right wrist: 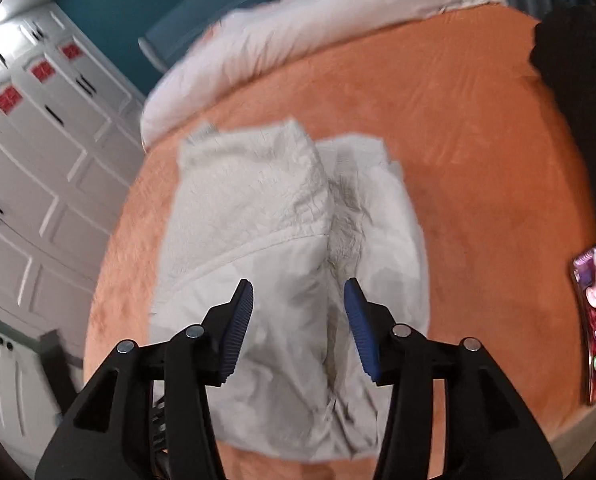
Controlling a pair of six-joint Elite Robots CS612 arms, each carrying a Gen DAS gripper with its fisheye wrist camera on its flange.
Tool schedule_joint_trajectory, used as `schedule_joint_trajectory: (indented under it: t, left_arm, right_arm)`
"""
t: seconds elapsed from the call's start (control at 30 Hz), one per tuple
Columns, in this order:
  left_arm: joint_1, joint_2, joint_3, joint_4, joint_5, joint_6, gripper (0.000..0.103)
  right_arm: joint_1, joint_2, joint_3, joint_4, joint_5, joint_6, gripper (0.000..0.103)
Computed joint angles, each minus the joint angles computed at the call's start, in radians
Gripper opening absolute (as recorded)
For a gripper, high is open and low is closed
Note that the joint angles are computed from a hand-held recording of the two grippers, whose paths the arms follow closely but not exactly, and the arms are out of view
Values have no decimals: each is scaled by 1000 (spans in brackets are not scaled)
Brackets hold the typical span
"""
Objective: Fold large clothes
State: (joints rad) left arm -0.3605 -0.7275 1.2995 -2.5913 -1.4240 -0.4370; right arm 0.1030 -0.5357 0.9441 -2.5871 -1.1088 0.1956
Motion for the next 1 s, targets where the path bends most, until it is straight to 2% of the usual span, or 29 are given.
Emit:
schedule_joint_trajectory:
  t: [0.03, 0.07, 0.1, 0.17, 0.27, 0.33, 0.43, 0.53, 0.6, 0.63, 0.73, 0.8, 0.87, 0.9, 0.93, 0.97, 1.0]
  left_arm:
    - [1, -4, 1, 2, -9, -4, 86]
    - [3, -9, 3, -1, -18, -7, 84]
    - [2, -15, 6, -5, -17, -8, 82]
    - [2, -37, 26, -59, -4, -3, 81]
    - [4, -54, 32, -118, 22, 9, 81]
    - [6, -52, 15, -144, 31, 16, 82]
    - [7, -24, -37, -114, 26, 14, 82]
    - [3, 22, -103, -23, 2, 26, 82]
    - [1, 51, -135, 27, 8, 24, 85]
    - [0, 57, -135, 22, 29, 19, 87]
    - [-3, 61, -131, 12, 55, 14, 88]
    - [-1, 62, -133, 18, 50, 12, 88]
    - [0, 63, -133, 18, 43, 8, 88]
    - [-2, 62, -131, 15, 46, 8, 88]
    - [-3, 61, -129, 10, 50, 6, 88]
    - [-5, 61, -127, 9, 55, 5, 88]
    - [-6, 60, -127, 9, 58, 5, 88]
  right_arm:
    - [4, 22, -39, 67, 6, -23, 46]
    - [7, 32, -51, 95, 5, -37, 32]
    - [6, 36, -49, 94, 32, -53, 9]
    - [4, 10, 6, 11, 44, -46, 2]
    - [-2, -43, 103, -134, 37, -8, 1]
    - [-7, -53, 127, -156, 23, 34, 1]
    - [3, -36, 126, -81, -55, 43, 0]
    - [14, -7, 108, 0, -135, 29, 0]
    - [5, 9, 114, -15, -90, 62, 0]
    - [-1, 12, 119, -36, -59, 88, 0]
    - [-3, -11, 137, -53, -66, 91, 0]
    - [-3, -41, 168, -136, -79, 100, 0]
    - [-2, -61, 168, -204, -93, 107, 7]
    - [-4, -64, 155, -206, -90, 100, 23]
    - [-5, -53, 114, -194, -56, 82, 36]
    - [-2, -36, 77, -180, -30, 72, 56]
    - [0, -23, 50, -168, -18, 62, 60]
